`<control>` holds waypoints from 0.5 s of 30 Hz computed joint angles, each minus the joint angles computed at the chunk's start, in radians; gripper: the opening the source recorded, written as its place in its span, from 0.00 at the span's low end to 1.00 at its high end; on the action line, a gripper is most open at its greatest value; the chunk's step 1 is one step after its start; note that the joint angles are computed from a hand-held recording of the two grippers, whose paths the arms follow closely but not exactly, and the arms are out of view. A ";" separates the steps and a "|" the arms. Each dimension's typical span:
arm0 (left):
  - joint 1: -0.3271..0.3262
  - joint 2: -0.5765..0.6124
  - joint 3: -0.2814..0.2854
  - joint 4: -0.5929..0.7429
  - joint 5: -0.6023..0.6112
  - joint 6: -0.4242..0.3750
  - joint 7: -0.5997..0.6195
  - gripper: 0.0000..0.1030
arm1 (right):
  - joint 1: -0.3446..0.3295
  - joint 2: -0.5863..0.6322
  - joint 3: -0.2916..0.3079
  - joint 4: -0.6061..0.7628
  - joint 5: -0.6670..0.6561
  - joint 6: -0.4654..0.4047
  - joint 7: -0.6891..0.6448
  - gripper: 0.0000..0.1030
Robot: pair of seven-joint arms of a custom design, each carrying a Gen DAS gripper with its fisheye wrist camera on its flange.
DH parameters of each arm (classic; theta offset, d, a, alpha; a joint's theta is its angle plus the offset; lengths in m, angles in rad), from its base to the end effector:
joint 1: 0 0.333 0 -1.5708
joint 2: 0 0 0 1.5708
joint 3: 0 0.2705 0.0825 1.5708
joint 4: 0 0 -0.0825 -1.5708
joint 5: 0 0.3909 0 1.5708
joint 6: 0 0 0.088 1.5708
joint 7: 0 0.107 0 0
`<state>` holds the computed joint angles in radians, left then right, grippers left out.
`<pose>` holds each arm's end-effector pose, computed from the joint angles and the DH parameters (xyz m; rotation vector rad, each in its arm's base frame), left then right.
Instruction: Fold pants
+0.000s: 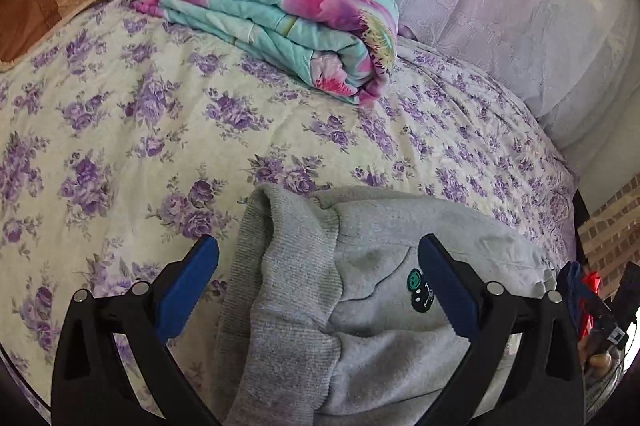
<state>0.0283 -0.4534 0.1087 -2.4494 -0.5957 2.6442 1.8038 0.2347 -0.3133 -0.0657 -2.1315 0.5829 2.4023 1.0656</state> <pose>0.4725 0.0822 0.4879 -2.2221 1.5622 -1.0695 0.5195 0.0896 0.5601 -1.9526 1.3638 -0.1921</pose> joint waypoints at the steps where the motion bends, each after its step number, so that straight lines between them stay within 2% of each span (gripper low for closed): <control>1: -0.006 0.013 0.005 0.009 -0.007 -0.004 0.006 0.85 | 0.004 0.037 0.001 0.034 -0.010 -0.006 -0.017 0.96; 2: -0.011 0.028 0.010 0.023 -0.012 -0.019 0.017 0.78 | 0.001 0.071 0.012 0.065 -0.040 -0.003 -0.020 0.96; 4: -0.018 0.058 0.013 0.050 -0.029 -0.049 0.039 0.51 | -0.005 0.149 0.031 0.137 -0.099 0.002 -0.042 0.96; 5: -0.009 0.064 -0.002 0.049 -0.020 -0.036 0.033 0.50 | -0.006 0.187 0.038 0.172 -0.115 -0.001 -0.062 0.96; 7: -0.010 0.067 -0.013 0.043 -0.019 -0.006 0.060 0.36 | -0.014 0.272 0.050 0.255 -0.143 -0.035 -0.106 0.95; 10: -0.024 0.055 -0.009 0.026 -0.047 0.028 0.105 0.26 | -0.030 0.388 0.074 0.361 -0.211 -0.058 -0.152 0.85; 14: -0.029 0.058 -0.006 0.023 -0.061 0.049 0.125 0.24 | -0.054 0.528 0.095 0.499 -0.282 -0.107 -0.176 0.63; 15: -0.030 0.062 -0.005 0.025 -0.065 0.050 0.127 0.24 | -0.059 0.562 0.098 0.535 -0.294 -0.121 -0.174 0.62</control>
